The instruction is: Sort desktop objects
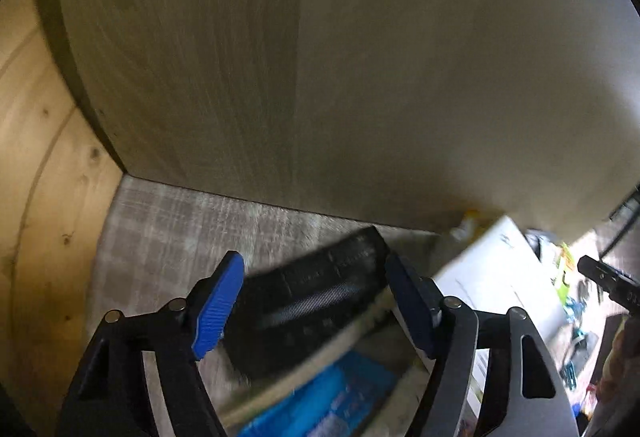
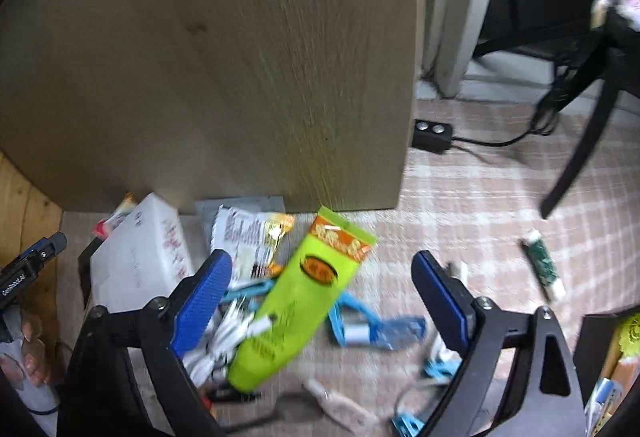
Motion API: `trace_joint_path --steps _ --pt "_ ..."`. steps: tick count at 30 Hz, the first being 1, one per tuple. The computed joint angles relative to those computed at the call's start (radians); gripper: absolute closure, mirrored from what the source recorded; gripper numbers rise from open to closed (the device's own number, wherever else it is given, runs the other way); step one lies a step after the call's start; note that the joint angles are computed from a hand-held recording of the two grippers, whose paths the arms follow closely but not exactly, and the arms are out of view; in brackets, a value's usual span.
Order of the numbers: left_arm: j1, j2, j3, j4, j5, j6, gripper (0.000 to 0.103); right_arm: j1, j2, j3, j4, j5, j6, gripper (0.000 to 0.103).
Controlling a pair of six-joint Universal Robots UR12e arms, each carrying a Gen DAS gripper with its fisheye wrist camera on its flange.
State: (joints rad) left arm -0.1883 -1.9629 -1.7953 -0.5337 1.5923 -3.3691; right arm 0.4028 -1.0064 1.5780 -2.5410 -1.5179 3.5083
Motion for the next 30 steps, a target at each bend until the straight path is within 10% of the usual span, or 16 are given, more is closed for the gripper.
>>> trace_joint_path --steps 19,30 --pt "-0.033 -0.096 0.021 0.053 -0.104 -0.02 0.039 0.035 0.06 -0.049 0.041 -0.006 0.077 0.029" --pt "-0.1 -0.071 -0.021 0.051 -0.139 -0.006 0.054 0.051 -0.036 0.084 0.016 0.067 -0.011 0.032"
